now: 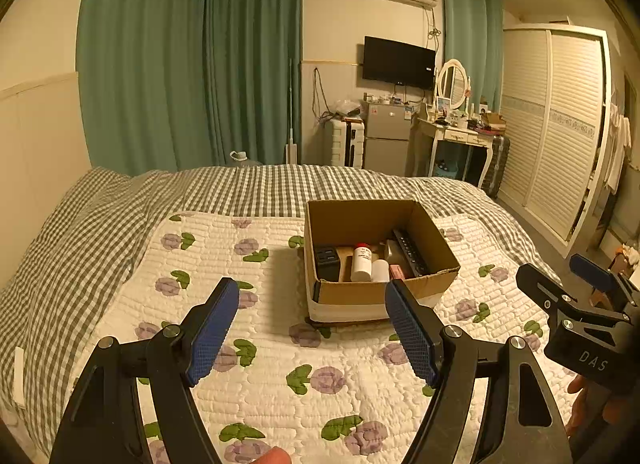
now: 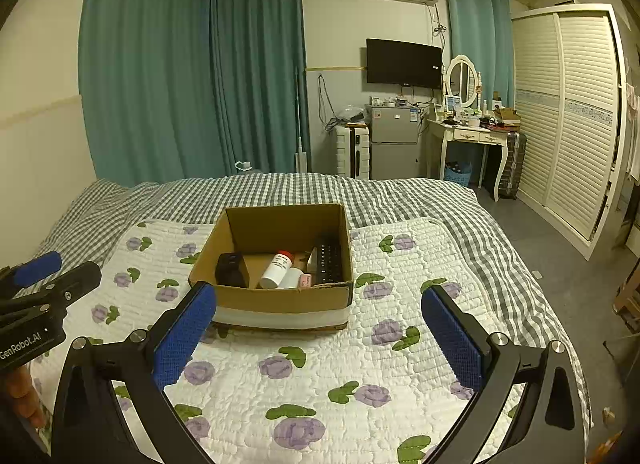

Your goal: Organize rigid objects

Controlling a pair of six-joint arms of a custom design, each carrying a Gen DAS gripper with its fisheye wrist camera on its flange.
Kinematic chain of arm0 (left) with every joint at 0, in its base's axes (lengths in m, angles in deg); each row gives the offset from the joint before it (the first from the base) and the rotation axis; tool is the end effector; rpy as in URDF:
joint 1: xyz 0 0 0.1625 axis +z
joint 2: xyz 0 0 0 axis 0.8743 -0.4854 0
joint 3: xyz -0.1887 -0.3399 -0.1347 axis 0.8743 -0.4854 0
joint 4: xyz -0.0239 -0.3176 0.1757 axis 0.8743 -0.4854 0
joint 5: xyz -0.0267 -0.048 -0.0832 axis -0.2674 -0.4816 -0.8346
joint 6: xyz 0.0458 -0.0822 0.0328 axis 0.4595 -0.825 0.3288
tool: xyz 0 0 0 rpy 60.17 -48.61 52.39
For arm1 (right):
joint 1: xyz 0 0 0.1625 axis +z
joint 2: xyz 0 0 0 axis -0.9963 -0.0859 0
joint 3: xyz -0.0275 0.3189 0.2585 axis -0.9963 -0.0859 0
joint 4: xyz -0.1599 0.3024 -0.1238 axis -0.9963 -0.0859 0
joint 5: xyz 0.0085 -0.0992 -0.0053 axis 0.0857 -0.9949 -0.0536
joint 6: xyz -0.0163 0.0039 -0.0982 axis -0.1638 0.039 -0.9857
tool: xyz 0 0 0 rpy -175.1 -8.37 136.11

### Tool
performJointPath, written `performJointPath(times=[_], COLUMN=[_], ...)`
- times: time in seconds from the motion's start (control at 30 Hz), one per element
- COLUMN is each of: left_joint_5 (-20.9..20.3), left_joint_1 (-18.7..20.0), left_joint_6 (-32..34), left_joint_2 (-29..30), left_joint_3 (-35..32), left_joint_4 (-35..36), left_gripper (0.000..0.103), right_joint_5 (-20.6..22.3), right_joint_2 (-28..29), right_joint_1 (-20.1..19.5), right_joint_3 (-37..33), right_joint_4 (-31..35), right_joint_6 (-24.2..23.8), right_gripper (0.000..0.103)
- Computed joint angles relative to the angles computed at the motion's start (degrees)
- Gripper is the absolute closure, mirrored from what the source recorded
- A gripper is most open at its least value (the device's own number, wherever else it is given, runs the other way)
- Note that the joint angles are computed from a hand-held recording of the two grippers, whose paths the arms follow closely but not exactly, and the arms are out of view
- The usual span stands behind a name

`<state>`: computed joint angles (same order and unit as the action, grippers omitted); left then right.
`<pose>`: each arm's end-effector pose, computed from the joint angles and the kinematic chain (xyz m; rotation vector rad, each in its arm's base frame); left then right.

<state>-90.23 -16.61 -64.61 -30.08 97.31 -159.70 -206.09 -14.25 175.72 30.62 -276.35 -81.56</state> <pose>-0.4416 -0.7008 0.0356 1.0541 2.2932 -0.9976 0.0827 -0.6059 0.3734 0.0337 -1.8806 1.3806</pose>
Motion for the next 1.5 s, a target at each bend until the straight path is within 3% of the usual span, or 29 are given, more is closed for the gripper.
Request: performJointPath(times=[1.5], left_joint_5=[-0.1], left_joint_1=[-0.1], left_joint_6=[-0.9], left_joint_2=[-0.4], left_joint_3=[1.4], left_joint_4=[0.2], left_gripper=[0.025], right_joint_5=[-0.3], right_joint_2=[0.3], right_joint_1=[0.0], right_joint_3=[0.2], right_joint_4=[1.2], right_joint_6=[0.7], right_gripper=[0.0])
